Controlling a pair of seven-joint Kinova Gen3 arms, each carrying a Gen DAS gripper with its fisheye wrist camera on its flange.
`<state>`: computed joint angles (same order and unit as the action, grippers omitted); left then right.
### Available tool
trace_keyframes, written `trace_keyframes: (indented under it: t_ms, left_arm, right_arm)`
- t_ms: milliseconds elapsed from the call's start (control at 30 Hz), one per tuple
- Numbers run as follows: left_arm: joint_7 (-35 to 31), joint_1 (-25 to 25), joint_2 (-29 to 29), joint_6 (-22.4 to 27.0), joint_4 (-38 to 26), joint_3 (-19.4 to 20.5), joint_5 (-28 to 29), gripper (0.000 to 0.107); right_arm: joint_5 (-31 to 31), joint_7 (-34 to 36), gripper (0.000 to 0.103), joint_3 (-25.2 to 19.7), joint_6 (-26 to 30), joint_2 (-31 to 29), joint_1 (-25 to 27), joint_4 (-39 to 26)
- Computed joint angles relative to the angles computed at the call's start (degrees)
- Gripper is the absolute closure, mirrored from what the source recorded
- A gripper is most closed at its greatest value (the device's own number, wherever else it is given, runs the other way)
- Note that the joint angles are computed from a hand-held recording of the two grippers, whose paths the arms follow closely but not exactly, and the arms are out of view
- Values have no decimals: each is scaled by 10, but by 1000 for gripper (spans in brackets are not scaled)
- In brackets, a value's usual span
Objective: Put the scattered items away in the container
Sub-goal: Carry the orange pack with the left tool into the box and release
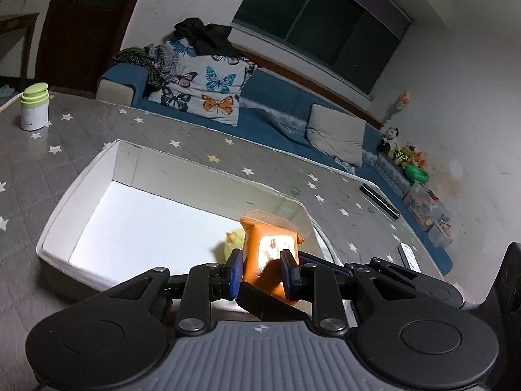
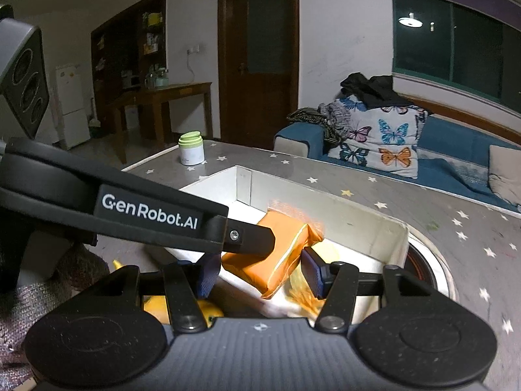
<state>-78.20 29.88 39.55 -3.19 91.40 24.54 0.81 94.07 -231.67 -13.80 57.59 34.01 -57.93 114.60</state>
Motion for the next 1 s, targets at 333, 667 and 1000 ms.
trace_keyframes:
  t_ms: [333, 667, 1000]
  left_arm:
    - [-25, -27, 70, 99, -110, 17, 29, 81]
    - [-90, -54, 122, 170, -174, 42, 99, 81]
    - [-136, -63, 131, 183, -181, 44, 155, 81]
  right_arm:
    - [10, 97, 50, 17, -114, 20, 80, -57]
    - [-68, 215, 50, 58, -184, 51, 83, -112]
    - [-94, 218, 50, 97, -200, 50, 50, -115]
